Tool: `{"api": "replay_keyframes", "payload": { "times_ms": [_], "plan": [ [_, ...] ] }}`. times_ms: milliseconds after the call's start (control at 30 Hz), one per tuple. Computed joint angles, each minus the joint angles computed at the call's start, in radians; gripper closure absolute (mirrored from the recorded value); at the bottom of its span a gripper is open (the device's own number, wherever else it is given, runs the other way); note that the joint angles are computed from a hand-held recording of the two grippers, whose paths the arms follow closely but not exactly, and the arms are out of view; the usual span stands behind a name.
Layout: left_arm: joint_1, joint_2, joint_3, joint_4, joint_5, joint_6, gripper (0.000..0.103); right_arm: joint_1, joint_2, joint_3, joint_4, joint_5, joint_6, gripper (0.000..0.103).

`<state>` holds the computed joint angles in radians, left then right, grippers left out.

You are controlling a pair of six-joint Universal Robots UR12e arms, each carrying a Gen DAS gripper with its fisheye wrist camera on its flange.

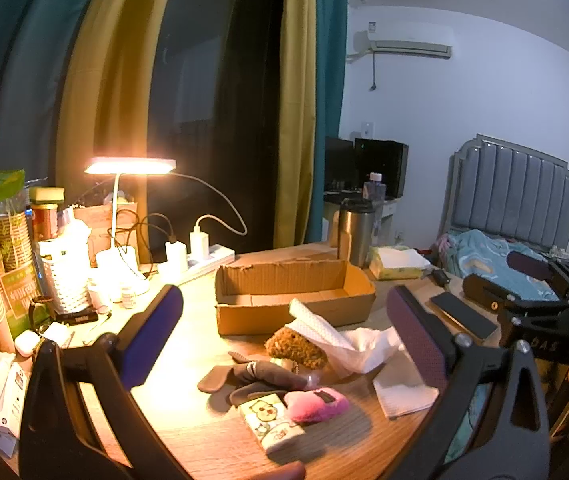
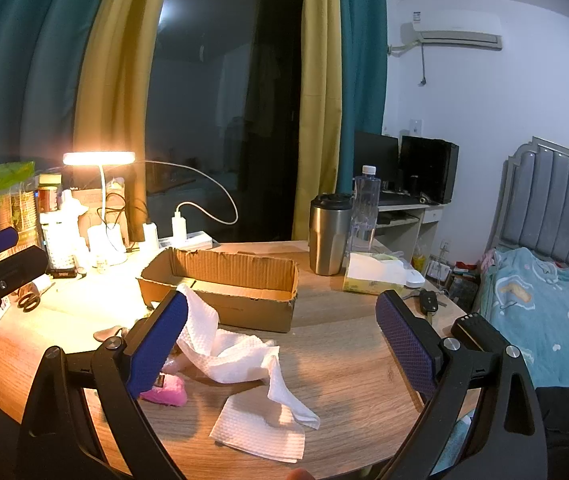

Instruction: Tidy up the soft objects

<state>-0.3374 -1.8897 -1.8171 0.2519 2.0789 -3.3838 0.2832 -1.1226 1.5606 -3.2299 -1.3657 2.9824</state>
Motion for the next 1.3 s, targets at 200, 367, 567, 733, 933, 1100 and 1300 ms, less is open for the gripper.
{"api": "replay_keyframes", "payload": {
  "times_ms": [200,367,567,733,933,1100,1300],
  "plan": [
    [0.000,0.000,0.001,-0.004,-0.001,-0.002,0.001,0.001,-0.001,0.000,0.005,-0.002,-0.004,0.006],
    [0.001,-0.001,0.001,-0.010,-0.004,-0.004,0.001,0.001,0.000,0.001,0.003,-0.003,-0.006,0.006],
    [0.004,-0.008,0.005,-0.045,-0.009,-0.008,0.001,-0.006,-0.003,0.008,0.013,0.006,-0.007,0.006],
    [0.011,-0.020,0.006,-0.102,-0.022,-0.029,0.001,-0.016,0.006,0.008,0.048,0.016,-0.012,0.006],
    [0.024,-0.036,0.006,-0.171,-0.063,-0.054,0.001,-0.022,0.030,-0.011,0.112,0.008,-0.027,0.006],
    [0.031,-0.048,0.009,-0.237,-0.091,-0.077,0.001,-0.025,0.043,-0.019,0.165,0.007,-0.030,0.006],
    [0.035,-0.064,0.029,-0.302,-0.119,-0.079,0.001,-0.026,0.060,-0.029,0.220,0.016,-0.040,0.006]
  ]
}}
